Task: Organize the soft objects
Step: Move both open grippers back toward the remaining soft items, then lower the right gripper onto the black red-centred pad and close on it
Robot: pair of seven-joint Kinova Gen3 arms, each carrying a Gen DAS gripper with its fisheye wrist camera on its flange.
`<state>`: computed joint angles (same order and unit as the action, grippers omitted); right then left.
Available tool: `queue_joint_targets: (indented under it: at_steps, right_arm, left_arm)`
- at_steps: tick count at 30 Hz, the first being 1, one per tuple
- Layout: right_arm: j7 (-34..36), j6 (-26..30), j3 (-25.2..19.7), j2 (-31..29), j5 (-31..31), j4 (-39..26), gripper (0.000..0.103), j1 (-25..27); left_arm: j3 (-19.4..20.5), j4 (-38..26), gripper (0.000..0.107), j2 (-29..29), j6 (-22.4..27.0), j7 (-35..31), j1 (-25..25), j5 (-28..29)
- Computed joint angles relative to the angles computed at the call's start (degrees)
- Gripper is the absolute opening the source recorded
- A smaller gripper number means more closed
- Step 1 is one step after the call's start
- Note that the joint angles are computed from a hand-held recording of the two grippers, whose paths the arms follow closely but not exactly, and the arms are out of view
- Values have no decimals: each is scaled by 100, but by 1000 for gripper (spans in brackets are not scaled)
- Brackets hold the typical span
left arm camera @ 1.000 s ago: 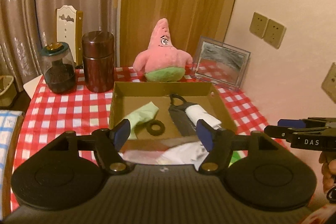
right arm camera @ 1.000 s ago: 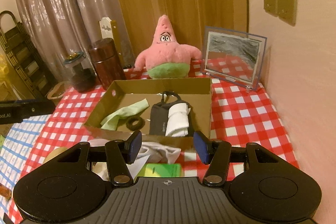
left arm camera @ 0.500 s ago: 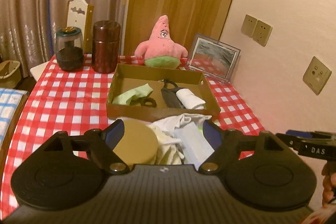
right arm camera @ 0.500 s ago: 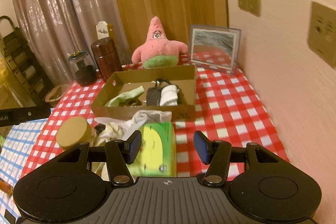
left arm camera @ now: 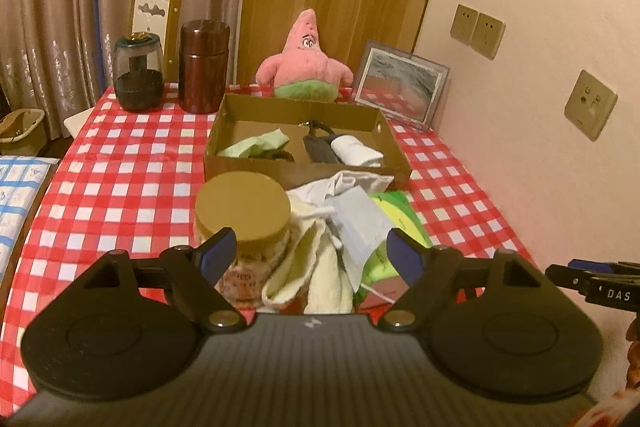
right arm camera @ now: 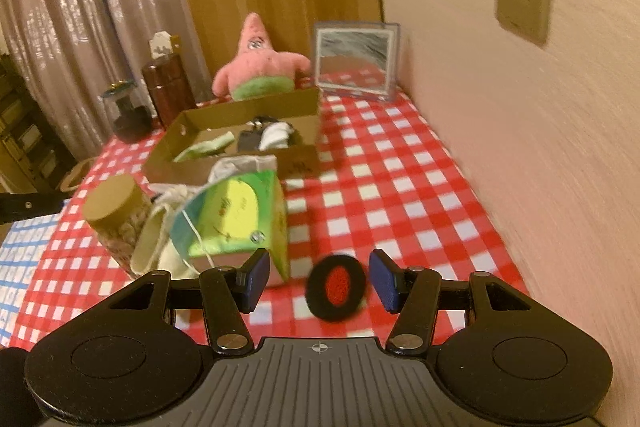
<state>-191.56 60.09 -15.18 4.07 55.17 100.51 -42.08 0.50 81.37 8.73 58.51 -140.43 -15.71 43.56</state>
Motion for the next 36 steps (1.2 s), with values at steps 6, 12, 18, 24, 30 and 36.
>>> queue_joint_targets:
  at_steps: [6,12,18,24,30,36]
  right_arm:
    - [-296,42,-78,-59,-143,201,55,-44]
    - [-295,127,-105,-75,-196,205,55,-59]
    - [-305,97,-96,-85,-210,230,55,-21]
    - [-227,-7,-74,-28,-234,215,55,4]
    - [-91,-8,-15,69,-293,216,56,-5]
    - [200,-269,127,176,-519,299,64,93]
  left_arm:
    - [-50,191,80,-52,-19,-82,-38,-26]
    - [-62,280,80,-30,-56,-60,-15,-85]
    - [-44,354,80,-29,-66,-105,8,-144]
    - [-32,418,80,-6,-94,-62,59,-232]
    - [-7,470,80,39,-133,-41,99,-330]
    - [47,580,80,96,-288,-63,160,-386]
